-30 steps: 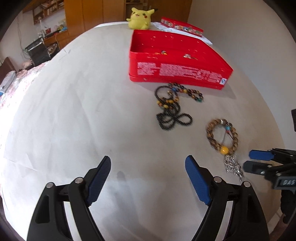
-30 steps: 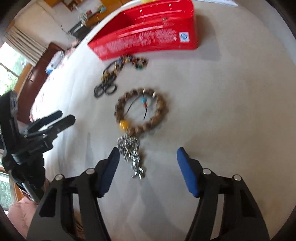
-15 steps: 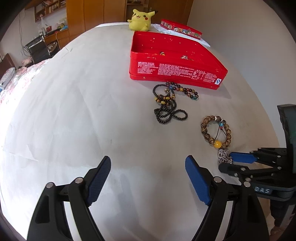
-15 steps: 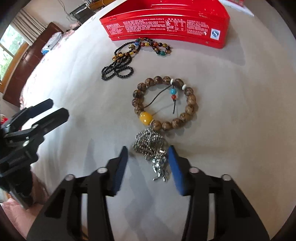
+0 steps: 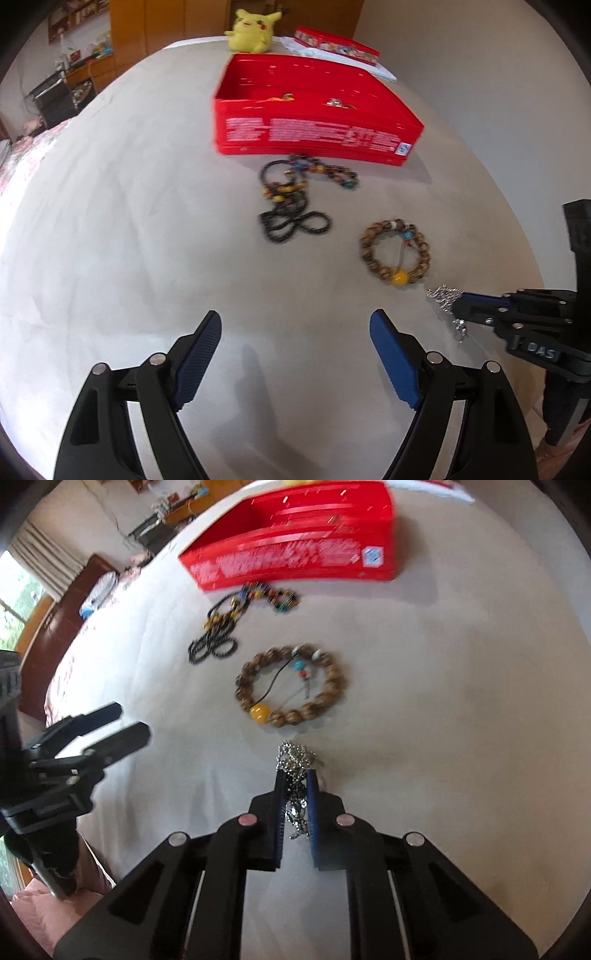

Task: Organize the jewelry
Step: 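Move the right tool to the silver charm chain and grasp it, then grasp the brown wooden bead bracelet with the left tool while the right tool holds the chain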

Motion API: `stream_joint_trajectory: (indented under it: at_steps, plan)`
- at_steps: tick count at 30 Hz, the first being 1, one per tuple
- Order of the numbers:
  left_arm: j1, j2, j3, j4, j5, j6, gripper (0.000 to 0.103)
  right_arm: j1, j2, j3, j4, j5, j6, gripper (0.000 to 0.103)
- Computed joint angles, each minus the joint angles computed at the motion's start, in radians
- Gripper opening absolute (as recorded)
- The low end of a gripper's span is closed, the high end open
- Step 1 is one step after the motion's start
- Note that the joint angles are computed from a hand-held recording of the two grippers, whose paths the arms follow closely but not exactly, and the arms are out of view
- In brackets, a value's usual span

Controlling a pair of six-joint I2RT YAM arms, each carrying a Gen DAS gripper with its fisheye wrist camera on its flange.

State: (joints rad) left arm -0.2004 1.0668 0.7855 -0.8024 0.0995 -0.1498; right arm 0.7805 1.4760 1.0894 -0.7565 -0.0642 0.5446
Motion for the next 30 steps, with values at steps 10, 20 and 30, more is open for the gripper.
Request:
stream_joint_trajectory:
  at_steps: [10, 20, 30]
  plan:
    - [-0.26, 0.284, 0.165, 0.061, -0.13, -0.155, 0.083, -0.131, -0.129, -0.078, -0.007, -0.017, -0.031, 0.009]
    - [-0.315, 0.428, 0.236, 0.086, -0.167, -0.197, 0.083, -0.205, -0.147, -0.125, 0.029, -0.064, -0.068, 0.009]
    - [-0.258, 0.478, 0.225, 0.12, -0.134, -0.155, 0.045, -0.235, -0.111, -0.133, 0.057, -0.103, -0.092, 0.009]
